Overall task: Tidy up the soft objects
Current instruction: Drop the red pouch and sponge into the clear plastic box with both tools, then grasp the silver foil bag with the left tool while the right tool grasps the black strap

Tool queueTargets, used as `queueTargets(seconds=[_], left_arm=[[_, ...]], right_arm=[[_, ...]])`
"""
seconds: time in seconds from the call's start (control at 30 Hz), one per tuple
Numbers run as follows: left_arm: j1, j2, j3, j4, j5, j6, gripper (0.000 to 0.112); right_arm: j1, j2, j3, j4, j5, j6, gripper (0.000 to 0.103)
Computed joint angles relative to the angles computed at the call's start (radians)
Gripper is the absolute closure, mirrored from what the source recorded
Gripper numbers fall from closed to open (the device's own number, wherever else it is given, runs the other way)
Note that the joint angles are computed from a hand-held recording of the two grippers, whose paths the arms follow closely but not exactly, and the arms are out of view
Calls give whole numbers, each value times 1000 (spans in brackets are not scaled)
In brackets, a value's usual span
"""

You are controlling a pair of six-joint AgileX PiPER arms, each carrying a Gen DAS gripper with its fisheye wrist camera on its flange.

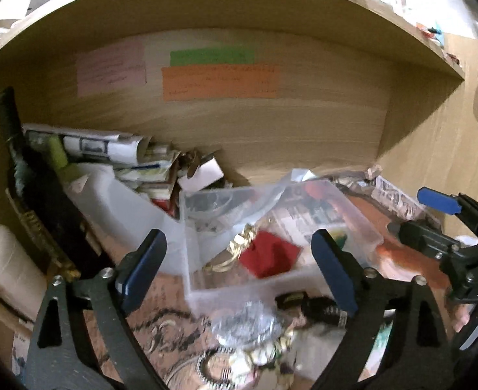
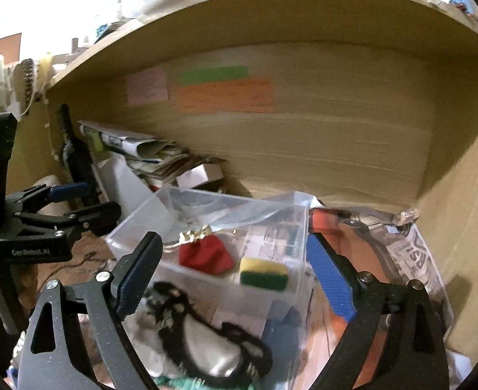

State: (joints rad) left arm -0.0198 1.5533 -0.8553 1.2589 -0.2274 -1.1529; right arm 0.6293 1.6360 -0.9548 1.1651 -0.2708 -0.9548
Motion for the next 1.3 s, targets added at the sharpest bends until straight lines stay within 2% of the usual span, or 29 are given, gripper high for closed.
queueTargets(seconds=[0.13, 0.27, 0.47, 0.6, 0.8, 0.87, 0.93, 1.0, 1.03, 1.1, 1.2, 1.23, 1.3], left_arm=[[29, -12, 55, 39, -12, -16, 20], [38, -1, 96, 51, -4, -18, 20], [39, 67, 130, -27, 10, 75, 20], [45, 129, 114, 39, 9, 5, 20], [26, 198, 65, 107, 7, -75, 21], [20, 218, 45, 128, 7, -102, 25], [11, 240, 21, 177, 8, -157, 29], [12, 263, -5, 224, 0, -206, 30], [12, 275, -19, 250, -4, -235, 33], [11, 289, -33, 264, -8, -251, 37], [8, 301, -43, 257, -25, -242, 46], [10, 304, -44, 266, -38, -246, 52], [7, 301, -36, 233, -41, -210, 55]], right_arm=[[34, -2, 49, -5, -19, 25, 12], [39, 1, 99, -63, 4, 133, 12], [40, 36, 139, -73, 35, 193, 12], [18, 61, 149, -115, 70, 253, 12], [-18, 85, 143, -332, 107, 466, 13], [-32, 88, 146, -456, 108, 590, 18], [-51, 94, 143, -601, 122, 736, 29], [-68, 97, 144, -727, 123, 866, 34], [-78, 95, 138, -794, 147, 939, 39], [-89, 98, 138, -892, 142, 1037, 44], [-99, 101, 133, -914, 139, 1063, 57], [-101, 101, 133, -924, 134, 1074, 63], [-104, 101, 135, -906, 120, 1057, 72]])
